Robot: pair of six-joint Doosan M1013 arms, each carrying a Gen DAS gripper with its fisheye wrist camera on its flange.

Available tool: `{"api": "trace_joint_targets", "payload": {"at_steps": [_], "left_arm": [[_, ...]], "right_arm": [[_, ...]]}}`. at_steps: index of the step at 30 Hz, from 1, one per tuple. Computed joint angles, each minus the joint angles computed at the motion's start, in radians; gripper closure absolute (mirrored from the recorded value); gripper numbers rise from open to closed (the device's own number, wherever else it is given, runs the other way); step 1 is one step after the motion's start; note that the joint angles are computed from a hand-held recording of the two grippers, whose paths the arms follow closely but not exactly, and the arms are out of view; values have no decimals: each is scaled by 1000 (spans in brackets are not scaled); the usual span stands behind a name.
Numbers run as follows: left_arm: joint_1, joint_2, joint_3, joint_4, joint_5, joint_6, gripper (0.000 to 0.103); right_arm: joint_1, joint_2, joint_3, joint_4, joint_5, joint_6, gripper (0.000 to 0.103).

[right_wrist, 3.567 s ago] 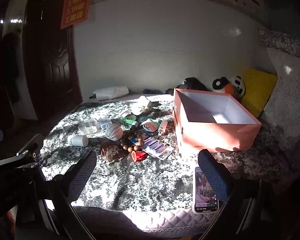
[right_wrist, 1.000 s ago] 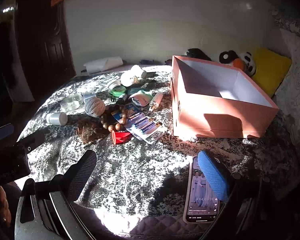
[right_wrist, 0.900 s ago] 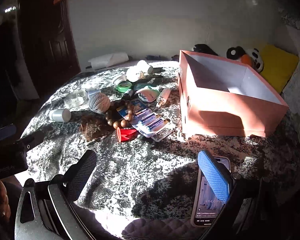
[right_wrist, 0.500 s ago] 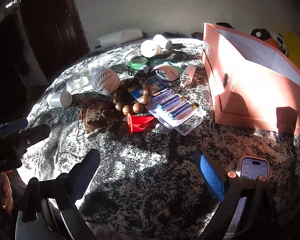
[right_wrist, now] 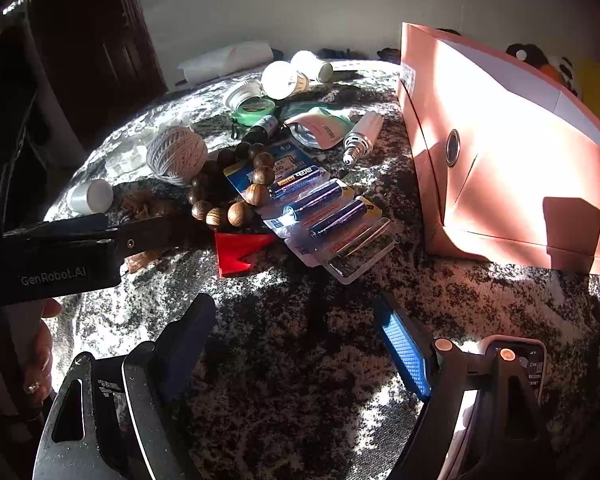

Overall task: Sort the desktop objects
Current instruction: 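Grasp the brown organza pouch with the left tool while the right tool grasps the red funnel, then carry pouch and funnel into the pink box and open both tools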

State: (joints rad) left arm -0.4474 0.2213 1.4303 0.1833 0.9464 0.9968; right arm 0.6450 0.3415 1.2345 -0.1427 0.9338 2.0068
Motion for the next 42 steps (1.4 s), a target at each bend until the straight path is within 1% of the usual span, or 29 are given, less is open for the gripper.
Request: {"api": "trace_joint_targets", "payload": {"at_steps": [1,2,4,5,6,9,11,15,16,20,21,23,24,25,26,27,36,42], "left_arm": [[0,8,-3,-14,4,14,20],[2,15,-8,-35,13,34,33],[-5,17,-9,-6,13,29,39],[-8,18,-9,9,13,26,49],[-3,15,-7,-4,7,28,63],[20,0,8,-75,-27,45,79],[26,-9,14,-87,-30,46,83],[27,-24,23,-73,-30,38,84],[28,-28,25,-70,-31,36,84],[37,-39,35,-87,-37,46,84],[39,-40,36,-89,-36,48,84],[43,-42,39,-89,-37,45,84],[45,-43,40,-91,-38,45,84],[46,-44,41,-92,-39,45,84],[48,-45,42,-91,-40,43,84],[48,-46,42,-92,-41,44,84],[36,-66,42,-74,-47,39,84],[15,-97,40,-37,-50,28,84]], "right_arm": [[-3,2,-1,3,1,-1,19],[-4,4,-3,5,2,-4,19],[-6,8,-5,11,4,-11,19],[-6,9,-6,14,4,-16,19],[-5,10,-7,16,4,-19,20],[-4,17,-13,29,5,-36,22],[-3,24,-21,49,7,-60,28],[4,43,-44,86,-4,-112,37],[5,48,-51,96,-9,-119,41],[10,78,-83,89,-9,-94,54],[10,86,-91,95,-4,-92,55],[7,101,-106,110,11,-92,63],[9,106,-111,100,15,-83,64],[12,110,-116,85,16,-78,67],[14,114,-121,71,18,-74,72],[16,116,-124,63,18,-75,74],[14,84,-96,117,-15,-115,75],[23,38,-71,128,-49,-129,75]]}}
